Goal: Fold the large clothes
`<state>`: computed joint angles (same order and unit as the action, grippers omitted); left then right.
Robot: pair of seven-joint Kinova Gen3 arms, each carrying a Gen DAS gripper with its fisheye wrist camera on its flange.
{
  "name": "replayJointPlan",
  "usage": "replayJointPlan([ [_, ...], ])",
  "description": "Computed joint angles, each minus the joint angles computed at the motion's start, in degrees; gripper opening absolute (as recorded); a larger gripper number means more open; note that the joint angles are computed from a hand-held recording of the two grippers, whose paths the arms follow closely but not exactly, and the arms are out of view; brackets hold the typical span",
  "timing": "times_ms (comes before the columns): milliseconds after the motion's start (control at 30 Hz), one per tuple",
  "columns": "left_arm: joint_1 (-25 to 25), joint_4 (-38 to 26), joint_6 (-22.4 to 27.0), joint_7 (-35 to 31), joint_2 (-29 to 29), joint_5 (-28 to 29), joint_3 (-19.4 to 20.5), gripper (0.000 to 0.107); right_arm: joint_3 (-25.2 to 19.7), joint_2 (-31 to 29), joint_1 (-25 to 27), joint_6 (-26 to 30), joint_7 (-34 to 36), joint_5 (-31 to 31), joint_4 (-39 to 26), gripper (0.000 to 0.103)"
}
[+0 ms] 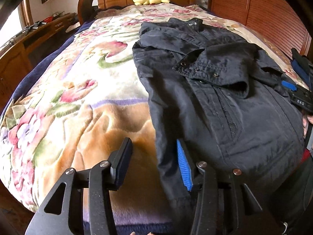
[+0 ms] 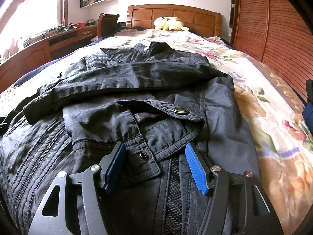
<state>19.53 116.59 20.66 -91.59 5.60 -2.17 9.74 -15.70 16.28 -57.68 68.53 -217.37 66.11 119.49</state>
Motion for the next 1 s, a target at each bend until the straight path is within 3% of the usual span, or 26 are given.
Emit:
replayJointPlan([
  [233,3.7,-1.3,1.2,9.3,0.9,-8.9,-2.0,0.048,0.0,0.0,0.0,0.4,1.2,-0.6,-0.4,0.066],
  [400,0.1,-0.5,3.3,2.0,-1.9,-1.7,0.1,0.048,-1.0,-3.4,1.0,-1.0,6.5,-4.3,-1.0,0.066],
  [667,-1.6,2.8,4.8,-6.9,-6.8,7.0,0.0,0.050,-5.5,-9.9,-1.3,5.7,8.0,-13.5,0.3,0.066],
  [767,-1.7,3.6,4.1,-6.8,-7.0,6.9,0.2,0.050,-7.3,-11.1,-2.2,8.3,7.1,-17.2,0.6,0.066],
  [1000,-1.4,3.6,3.3,-4.2,-6.5,4.7,0.7,0.052,-9.2,-12.2,-2.5,8.2,5.9,-20.6,1.1,0.066],
])
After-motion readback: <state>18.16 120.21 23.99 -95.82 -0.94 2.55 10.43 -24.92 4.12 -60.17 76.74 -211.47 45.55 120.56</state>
